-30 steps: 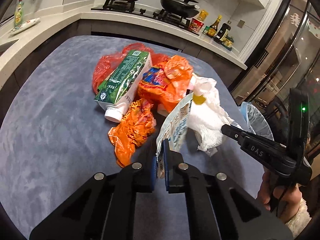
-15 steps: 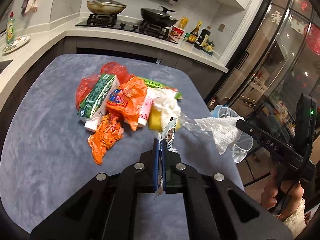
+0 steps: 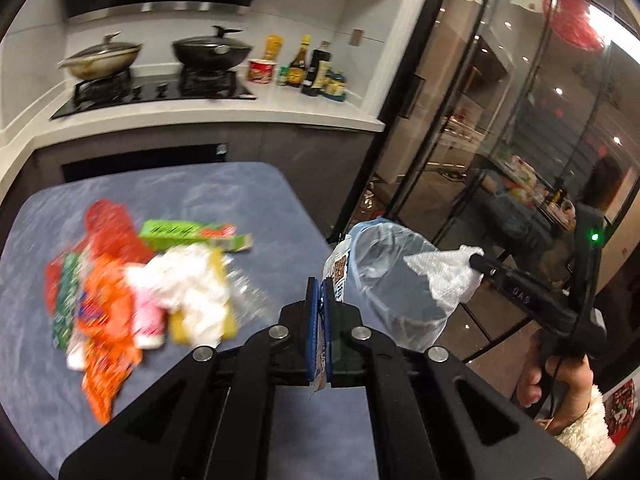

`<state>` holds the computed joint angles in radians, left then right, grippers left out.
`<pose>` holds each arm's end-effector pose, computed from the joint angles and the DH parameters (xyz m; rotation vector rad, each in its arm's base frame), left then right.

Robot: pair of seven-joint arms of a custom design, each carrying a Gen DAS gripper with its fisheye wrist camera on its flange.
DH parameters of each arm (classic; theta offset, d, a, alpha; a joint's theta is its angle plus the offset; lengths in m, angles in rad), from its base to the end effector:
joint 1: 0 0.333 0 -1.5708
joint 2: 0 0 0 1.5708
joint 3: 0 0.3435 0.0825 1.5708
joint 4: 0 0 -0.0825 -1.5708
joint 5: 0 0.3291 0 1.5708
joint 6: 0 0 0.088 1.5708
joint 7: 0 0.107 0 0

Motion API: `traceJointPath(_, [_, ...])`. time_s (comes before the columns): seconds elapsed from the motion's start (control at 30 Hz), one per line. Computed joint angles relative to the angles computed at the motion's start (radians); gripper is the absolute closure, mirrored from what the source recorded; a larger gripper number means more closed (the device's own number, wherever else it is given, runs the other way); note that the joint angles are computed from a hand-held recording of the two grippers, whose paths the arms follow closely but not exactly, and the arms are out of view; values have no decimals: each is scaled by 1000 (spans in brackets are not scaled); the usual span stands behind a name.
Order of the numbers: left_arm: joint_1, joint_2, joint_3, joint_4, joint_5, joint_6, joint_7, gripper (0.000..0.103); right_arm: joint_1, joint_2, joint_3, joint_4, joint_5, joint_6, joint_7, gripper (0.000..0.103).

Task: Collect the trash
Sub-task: 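Carry both items to the bin and open both tools to drop them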

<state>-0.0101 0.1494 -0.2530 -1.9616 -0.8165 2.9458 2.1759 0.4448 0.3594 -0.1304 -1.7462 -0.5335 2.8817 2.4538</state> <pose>0.5787 -0.0968 0.5384 -1.7102 1.9086 -1.1768 0.6107 0.2435 0.5075 -1.6301 1.7636 -0.6362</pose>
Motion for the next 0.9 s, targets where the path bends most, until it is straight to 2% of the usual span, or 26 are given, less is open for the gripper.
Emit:
traceJointPath(0.07, [-32,77,0,88,69,2,-45,101,-27,32,1,27,21,-20,-25,99])
traceJointPath(0.13, [-35,149,-23,179,123,-24,-73,101,-59,60,15,47,62,-29,-66,99])
traceJointPath(0.2, [-77,224,-5,261,225,-21,-154,101,-72,101,7,89,85,-57,-96,99])
traceJointPath(0.43, [-146,480,-12,589,440,-142,-322,101,-102,208,-1,180,162,-96,-179,99])
traceJointPath(0.47, [-170,520,6,646,481,-167,-356,101,-107,216,4,189,177,-104,-190,99])
traceJointPath(0.6, [-194,625,1,781,574,-236,-416,101,-123,261,13,242,225,-142,-233,98])
traceJointPath(0.67, [-209,667,14,837,616,-273,-456,101,-122,274,9,253,241,-150,-239,91])
traceJointPath(0.73, [-213,700,14,885,643,-310,-482,101,-118,290,1,272,249,-160,-240,72])
traceJointPath(0.83, [-207,709,7,883,659,-312,-498,100,-109,298,-12,279,250,-160,-231,63])
traceJointPath(0.9, [-216,717,19,891,682,-311,-516,94,-102,305,-20,292,243,-173,-230,58])
